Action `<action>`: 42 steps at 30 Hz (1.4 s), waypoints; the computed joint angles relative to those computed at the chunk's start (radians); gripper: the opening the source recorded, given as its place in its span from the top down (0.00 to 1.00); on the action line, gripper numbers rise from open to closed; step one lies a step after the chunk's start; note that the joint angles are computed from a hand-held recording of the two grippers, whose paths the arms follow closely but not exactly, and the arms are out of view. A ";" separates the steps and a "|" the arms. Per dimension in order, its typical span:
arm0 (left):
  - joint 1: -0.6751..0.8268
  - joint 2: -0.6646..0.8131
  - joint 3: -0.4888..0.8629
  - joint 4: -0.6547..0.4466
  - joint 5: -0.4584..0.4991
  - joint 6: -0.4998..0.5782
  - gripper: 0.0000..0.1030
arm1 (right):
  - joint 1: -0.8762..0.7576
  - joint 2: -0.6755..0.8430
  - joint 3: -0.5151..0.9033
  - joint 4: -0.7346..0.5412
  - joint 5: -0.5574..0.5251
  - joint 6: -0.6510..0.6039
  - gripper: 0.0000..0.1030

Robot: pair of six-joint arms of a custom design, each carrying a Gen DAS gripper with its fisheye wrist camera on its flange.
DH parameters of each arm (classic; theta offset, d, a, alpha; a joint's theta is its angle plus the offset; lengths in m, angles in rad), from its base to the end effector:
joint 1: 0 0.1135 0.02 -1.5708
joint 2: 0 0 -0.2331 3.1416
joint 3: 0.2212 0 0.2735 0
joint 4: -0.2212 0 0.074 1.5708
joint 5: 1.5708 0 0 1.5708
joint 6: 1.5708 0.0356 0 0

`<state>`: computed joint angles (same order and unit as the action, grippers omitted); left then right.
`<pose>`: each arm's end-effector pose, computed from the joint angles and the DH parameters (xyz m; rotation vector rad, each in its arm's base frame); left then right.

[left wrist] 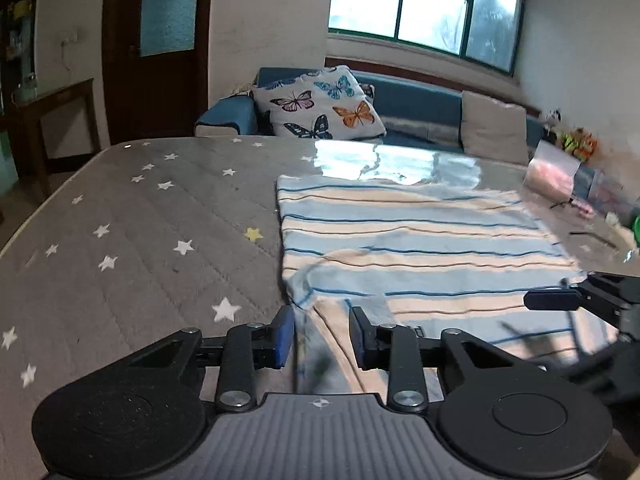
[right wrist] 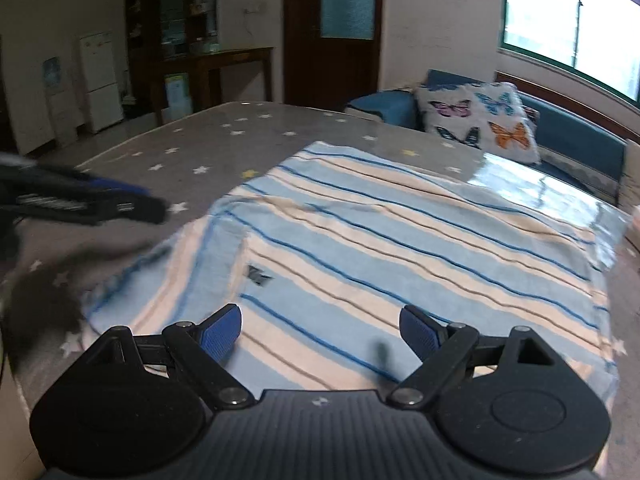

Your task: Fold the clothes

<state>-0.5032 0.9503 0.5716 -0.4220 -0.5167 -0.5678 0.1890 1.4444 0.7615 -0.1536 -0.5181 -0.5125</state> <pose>0.2079 -0.0944 0.1849 -0.3110 2.2236 0.0457 0.2970 0.0748 0.1450 -1.0116 2.0820 0.4597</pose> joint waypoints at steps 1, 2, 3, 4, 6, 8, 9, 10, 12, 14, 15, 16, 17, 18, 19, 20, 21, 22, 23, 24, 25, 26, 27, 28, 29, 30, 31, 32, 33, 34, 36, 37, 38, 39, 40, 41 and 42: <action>0.013 0.032 0.009 0.014 0.006 0.013 0.70 | 0.018 -0.005 -0.007 0.002 -0.002 0.000 0.14; 0.022 0.065 0.017 0.029 0.013 0.028 0.71 | 0.032 -0.004 -0.010 0.005 -0.004 -0.001 0.14; 0.029 0.092 0.022 0.047 0.021 0.045 0.70 | 0.047 -0.004 -0.014 0.006 -0.002 -0.002 0.14; 0.031 0.117 0.028 0.057 0.027 0.052 0.70 | 0.061 -0.003 -0.018 0.007 0.000 -0.003 0.14; 0.034 0.172 0.036 0.076 0.040 0.061 0.70 | 0.080 0.004 -0.023 0.002 0.005 -0.011 0.14; 0.007 0.202 0.034 0.075 0.019 0.049 0.69 | 0.092 0.015 -0.027 -0.002 0.019 -0.026 0.14; -0.012 0.207 0.026 0.079 -0.004 0.047 0.69 | 0.096 0.015 -0.034 -0.001 0.030 -0.034 0.14; -0.025 0.204 0.022 0.076 -0.020 0.049 0.67 | 0.094 0.010 -0.043 -0.002 0.032 -0.045 0.14; -0.046 0.176 0.014 0.052 -0.034 0.040 0.63 | 0.072 -0.015 -0.054 -0.018 0.014 -0.066 0.14; -0.064 0.141 0.002 0.029 -0.053 0.037 0.61 | 0.031 -0.055 -0.067 -0.041 -0.006 -0.089 0.14; -0.081 0.122 -0.004 0.011 -0.069 0.033 0.60 | 0.004 -0.072 -0.069 -0.056 -0.015 -0.103 0.14; -0.095 0.109 -0.006 -0.004 -0.079 0.027 0.60 | -0.028 -0.087 -0.070 -0.072 -0.021 -0.118 0.14; -0.109 0.091 -0.012 -0.019 -0.085 0.020 0.60 | -0.064 -0.101 -0.069 -0.088 -0.027 -0.133 0.14; -0.126 0.071 -0.020 -0.031 -0.091 0.015 0.60 | -0.099 -0.107 -0.065 -0.104 -0.032 -0.145 0.14; -0.140 0.060 -0.024 -0.039 -0.096 0.013 0.59 | -0.140 -0.111 -0.058 -0.121 -0.039 -0.159 0.14; -0.155 0.056 -0.027 -0.042 -0.099 0.012 0.59 | -0.183 -0.114 -0.051 -0.137 -0.044 -0.172 0.14; -0.173 0.047 -0.034 -0.045 -0.101 0.012 0.57 | -0.224 -0.116 -0.046 -0.150 -0.047 -0.185 0.14; -0.190 0.044 -0.037 -0.047 -0.103 0.011 0.57 | -0.269 -0.117 -0.041 -0.159 -0.049 -0.198 0.14; -0.209 0.049 -0.038 -0.053 -0.108 0.006 0.57 | -0.300 -0.117 -0.039 -0.163 -0.048 -0.207 0.15; -0.227 0.057 -0.037 -0.057 -0.111 0.004 0.56 | -0.335 -0.113 -0.037 -0.164 -0.042 -0.216 0.15; -0.244 0.061 -0.039 -0.058 -0.113 0.005 0.54 | -0.356 -0.105 -0.034 -0.161 -0.035 -0.219 0.15; -0.261 0.065 -0.042 -0.056 -0.111 0.011 0.52 | -0.376 -0.095 -0.031 -0.161 -0.028 -0.226 0.15; -0.277 0.072 -0.043 -0.056 -0.110 0.015 0.47 | -0.389 -0.079 -0.027 -0.163 -0.018 -0.233 0.15; -0.289 0.082 -0.038 -0.060 -0.112 0.014 0.46 | -0.400 -0.066 -0.023 -0.174 -0.016 -0.239 0.15; -0.304 0.088 -0.035 -0.068 -0.117 0.012 0.46 | -0.413 -0.046 -0.014 -0.195 -0.026 -0.251 0.16; -0.315 0.087 -0.032 -0.080 -0.122 0.010 0.46 | -0.423 -0.036 -0.008 -0.219 -0.041 -0.269 0.16; -0.325 0.079 -0.031 -0.094 -0.126 0.004 0.43 | -0.431 -0.033 -0.006 -0.238 -0.055 -0.288 0.16; -0.334 0.061 -0.034 -0.110 -0.128 0.002 0.41 | -0.443 -0.036 -0.003 -0.261 -0.072 -0.309 0.16; -0.346 0.034 -0.039 -0.129 -0.131 0.005 0.39 | -0.454 -0.040 0.001 -0.279 -0.089 -0.329 0.16; -0.362 0.008 -0.042 -0.155 -0.140 0.007 0.37 | -0.463 -0.050 0.003 -0.297 -0.104 -0.348 0.16; -0.401 -0.032 -0.050 -0.190 -0.156 0.025 0.35 | -0.488 -0.073 0.008 -0.349 -0.130 -0.415 0.16; -0.421 -0.050 -0.055 -0.203 -0.158 0.037 0.34 | -0.494 -0.081 0.011 -0.377 -0.135 -0.453 0.16; -0.436 -0.057 -0.058 -0.208 -0.157 0.046 0.34 | -0.503 -0.087 0.014 -0.406 -0.138 -0.496 0.16; -0.452 -0.058 -0.061 -0.211 -0.158 0.055 0.34 | -0.508 -0.091 0.014 -0.430 -0.138 -0.535 0.17; -0.464 -0.049 -0.062 -0.210 -0.160 0.064 0.34 | -0.513 -0.094 0.014 -0.454 -0.139 -0.575 0.19; -0.469 -0.035 -0.062 -0.203 -0.158 0.074 0.34 | -0.517 -0.097 0.012 -0.470 -0.140 -0.609 0.20; -0.470 -0.017 -0.061 -0.195 -0.157 0.082 0.34 | -0.521 -0.097 0.014 -0.486 -0.139 -0.640 0.20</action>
<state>-0.9736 0.9328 0.5106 -0.6172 -0.6736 -0.4856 -0.3319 1.3478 0.7756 -0.6397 -0.6568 -1.1524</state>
